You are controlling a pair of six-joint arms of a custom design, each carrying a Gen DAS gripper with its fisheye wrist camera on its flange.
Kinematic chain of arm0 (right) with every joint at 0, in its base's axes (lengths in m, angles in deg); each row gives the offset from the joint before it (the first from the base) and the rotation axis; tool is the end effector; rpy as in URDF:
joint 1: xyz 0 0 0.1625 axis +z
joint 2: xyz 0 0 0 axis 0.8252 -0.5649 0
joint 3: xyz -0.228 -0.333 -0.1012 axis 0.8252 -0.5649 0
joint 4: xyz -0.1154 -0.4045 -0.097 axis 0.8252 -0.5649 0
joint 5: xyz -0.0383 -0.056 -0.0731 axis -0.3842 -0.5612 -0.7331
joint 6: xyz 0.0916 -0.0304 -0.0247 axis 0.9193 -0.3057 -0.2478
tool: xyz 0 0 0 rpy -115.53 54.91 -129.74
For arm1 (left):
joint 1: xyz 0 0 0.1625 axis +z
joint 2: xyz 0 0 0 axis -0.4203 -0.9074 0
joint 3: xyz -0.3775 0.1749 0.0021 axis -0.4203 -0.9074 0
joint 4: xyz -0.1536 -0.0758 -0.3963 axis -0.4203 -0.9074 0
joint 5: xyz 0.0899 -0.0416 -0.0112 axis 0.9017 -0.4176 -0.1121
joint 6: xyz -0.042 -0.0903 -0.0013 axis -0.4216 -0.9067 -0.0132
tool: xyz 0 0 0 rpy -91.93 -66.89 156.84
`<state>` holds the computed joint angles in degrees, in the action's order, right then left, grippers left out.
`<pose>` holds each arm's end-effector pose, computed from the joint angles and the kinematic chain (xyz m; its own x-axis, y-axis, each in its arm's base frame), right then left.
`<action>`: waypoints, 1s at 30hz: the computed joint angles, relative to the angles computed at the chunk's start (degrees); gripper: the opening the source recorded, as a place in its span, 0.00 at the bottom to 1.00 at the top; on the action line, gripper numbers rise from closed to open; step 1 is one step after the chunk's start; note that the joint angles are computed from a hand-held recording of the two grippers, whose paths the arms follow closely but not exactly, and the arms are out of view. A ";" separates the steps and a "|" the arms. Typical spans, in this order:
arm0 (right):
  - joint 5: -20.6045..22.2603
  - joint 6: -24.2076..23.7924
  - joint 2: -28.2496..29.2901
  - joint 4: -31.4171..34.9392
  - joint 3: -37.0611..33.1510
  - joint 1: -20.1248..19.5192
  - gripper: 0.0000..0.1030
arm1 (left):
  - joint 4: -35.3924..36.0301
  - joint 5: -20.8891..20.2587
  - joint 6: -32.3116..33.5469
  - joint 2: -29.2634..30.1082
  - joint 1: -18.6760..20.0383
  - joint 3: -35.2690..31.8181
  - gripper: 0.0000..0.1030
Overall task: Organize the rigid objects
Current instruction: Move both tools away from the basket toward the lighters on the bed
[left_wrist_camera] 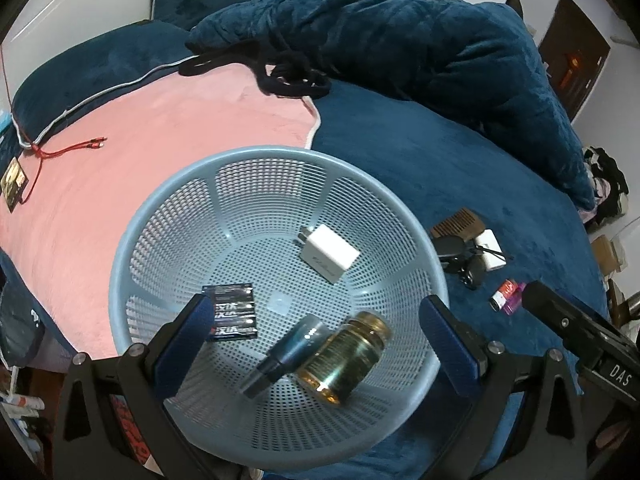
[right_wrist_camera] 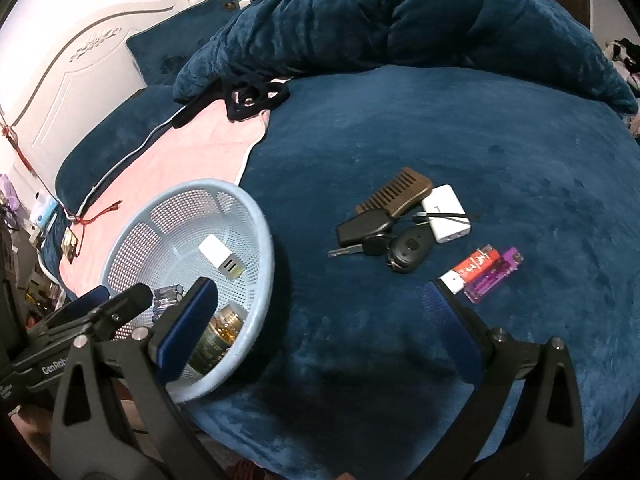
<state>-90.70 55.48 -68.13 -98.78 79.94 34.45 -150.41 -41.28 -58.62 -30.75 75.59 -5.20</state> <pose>0.0965 -0.7505 0.3157 -0.8324 -0.1222 0.5405 -0.4080 0.7952 -0.4485 -0.3367 -0.7421 0.0783 -0.8327 -0.1216 -0.5402 0.2431 0.7963 -0.5539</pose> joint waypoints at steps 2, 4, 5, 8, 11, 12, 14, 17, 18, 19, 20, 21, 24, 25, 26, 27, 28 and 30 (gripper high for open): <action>0.26 0.12 -0.54 -0.10 0.25 -0.32 1.00 | 0.24 -0.09 0.24 0.20 -0.21 -0.25 0.99; 0.49 0.18 -1.04 -0.19 0.53 -0.64 1.00 | 0.71 -0.11 0.33 0.63 -0.51 -0.76 0.99; 0.58 0.25 -1.35 -0.21 0.69 -0.86 1.00 | 0.97 -0.09 0.34 0.89 -0.64 -1.09 0.99; 0.82 0.56 -2.16 -0.44 1.16 -1.50 1.00 | 1.68 -0.07 0.40 1.62 -0.96 -1.98 0.99; 1.18 1.22 -3.00 -0.61 1.52 -2.29 1.00 | 2.32 -0.06 0.91 2.57 -1.32 -3.13 0.99; 1.33 1.50 -3.20 -0.54 1.55 -2.53 1.00 | 2.60 0.01 1.00 2.93 -1.48 -3.57 0.99; 1.69 1.91 -3.69 -0.50 1.71 -3.06 1.00 | 3.12 -0.26 1.04 3.47 -1.64 -4.28 0.99; 2.19 1.98 -4.37 -0.59 1.99 -3.77 1.00 | 4.14 -0.53 0.89 4.47 -1.95 -5.63 0.99; 2.38 2.01 -4.62 -0.56 2.07 -4.07 1.00 | 4.27 -0.49 0.93 4.66 -2.05 -5.81 0.99; 2.53 2.02 -4.78 -0.48 2.08 -4.30 1.00 | 4.60 -0.43 0.92 5.02 -2.15 -6.26 0.99; 2.72 2.07 -5.03 -0.43 2.15 -4.61 1.00 | 4.82 -0.40 0.90 5.27 -2.21 -6.59 0.99; 2.85 2.11 -5.21 -0.37 2.18 -4.86 1.00 | 4.99 -0.37 0.83 5.59 -2.32 -6.94 0.99; 3.30 2.44 -6.03 -0.36 2.50 -5.76 1.00 | 4.90 0.00 0.91 6.77 -2.69 -8.14 0.99; 3.42 2.60 -6.29 -0.37 2.59 -6.07 1.00 | 4.68 0.13 1.11 7.05 -2.76 -8.42 0.99; 3.57 2.78 -6.62 -0.38 2.72 -6.48 1.00 | 4.44 0.23 1.43 7.50 -2.91 -8.87 0.99; 3.65 2.89 -6.79 -0.36 2.74 -6.74 1.00 | 4.30 0.23 1.88 8.02 -3.07 -9.42 0.99; 3.78 3.02 -7.03 -0.34 2.79 -7.08 1.00 | 4.41 0.19 2.25 8.50 -3.18 -10.02 0.99; 3.99 3.47 -7.48 -0.15 2.85 -7.75 1.00 | 5.17 -0.06 2.89 9.60 -3.36 -11.55 0.99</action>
